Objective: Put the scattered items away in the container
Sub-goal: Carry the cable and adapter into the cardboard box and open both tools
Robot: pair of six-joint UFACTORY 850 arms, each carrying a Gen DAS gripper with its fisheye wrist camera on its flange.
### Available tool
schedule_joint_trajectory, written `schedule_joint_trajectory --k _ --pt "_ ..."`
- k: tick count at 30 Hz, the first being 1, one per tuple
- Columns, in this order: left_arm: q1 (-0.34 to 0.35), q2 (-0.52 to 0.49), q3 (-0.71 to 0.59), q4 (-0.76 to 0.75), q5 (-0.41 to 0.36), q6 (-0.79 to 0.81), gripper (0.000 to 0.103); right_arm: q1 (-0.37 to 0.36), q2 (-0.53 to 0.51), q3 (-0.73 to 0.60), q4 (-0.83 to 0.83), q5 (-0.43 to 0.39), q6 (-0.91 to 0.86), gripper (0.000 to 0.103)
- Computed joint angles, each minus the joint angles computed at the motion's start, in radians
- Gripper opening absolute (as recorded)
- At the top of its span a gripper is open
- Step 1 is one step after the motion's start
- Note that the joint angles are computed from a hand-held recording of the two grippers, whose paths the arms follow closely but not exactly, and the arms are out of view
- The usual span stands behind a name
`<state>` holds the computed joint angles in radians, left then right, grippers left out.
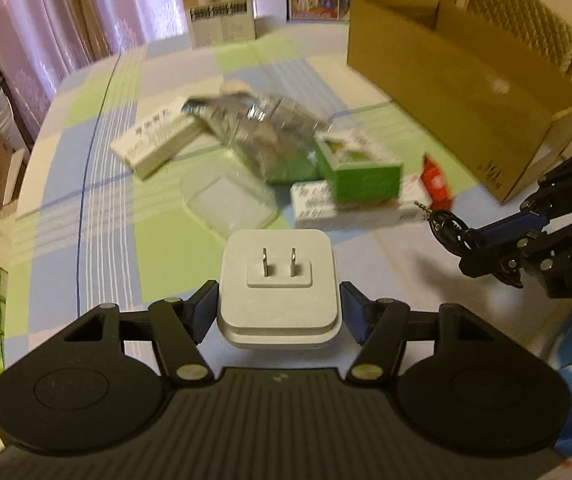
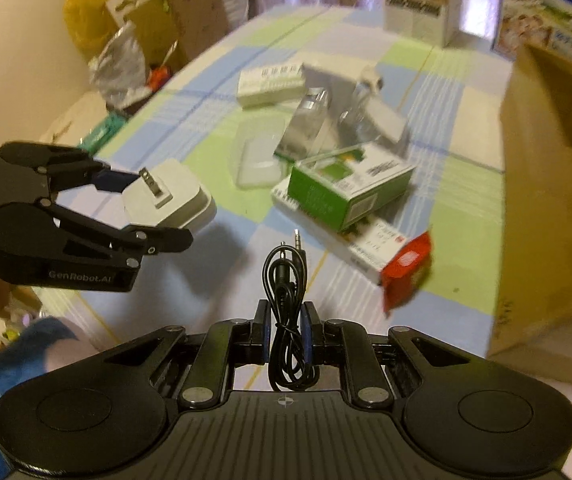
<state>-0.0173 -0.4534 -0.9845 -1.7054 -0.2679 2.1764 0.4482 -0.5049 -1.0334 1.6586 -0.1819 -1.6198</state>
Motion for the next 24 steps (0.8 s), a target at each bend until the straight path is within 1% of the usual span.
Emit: schedule_joint_trajectory --k 4,7,9,12,15,18,21,24 --pt "-0.035 0.062 0.035 -0.037 0.0 0.024 0.06 -0.017 0.099 0.078 0.336 0.005 -0.307 0.012" --pt "-0.068 0.102 0.055 -0.05 -0.015 0.005 0.06 -0.037 0.175 0.135 0.606 0.001 -0.56 0.012" --pt "-0.094 0.126 0.066 -0.067 -0.023 -0.003 0.06 -0.058 0.221 0.165 0.724 -0.004 -0.666 0.012" --pt "-0.139 0.148 0.068 -0.083 -0.036 -0.029 0.06 -0.102 0.275 0.198 0.839 -0.006 -0.771 0.012" --pt "-0.189 0.154 0.054 -0.087 -0.048 -0.065 0.06 -0.154 0.32 0.22 0.892 -0.001 -0.82 0.012" --pt "-0.239 0.145 0.023 -0.086 -0.054 -0.1 0.06 -0.206 0.351 0.23 0.907 0.0 -0.842 0.012" --pt "-0.284 0.118 -0.025 -0.088 -0.055 -0.138 0.06 -0.257 0.354 0.222 0.904 -0.001 -0.841 0.012" --pt "-0.32 0.084 -0.078 -0.081 -0.057 -0.189 0.06 -0.302 0.332 0.199 0.857 0.004 -0.795 0.012"
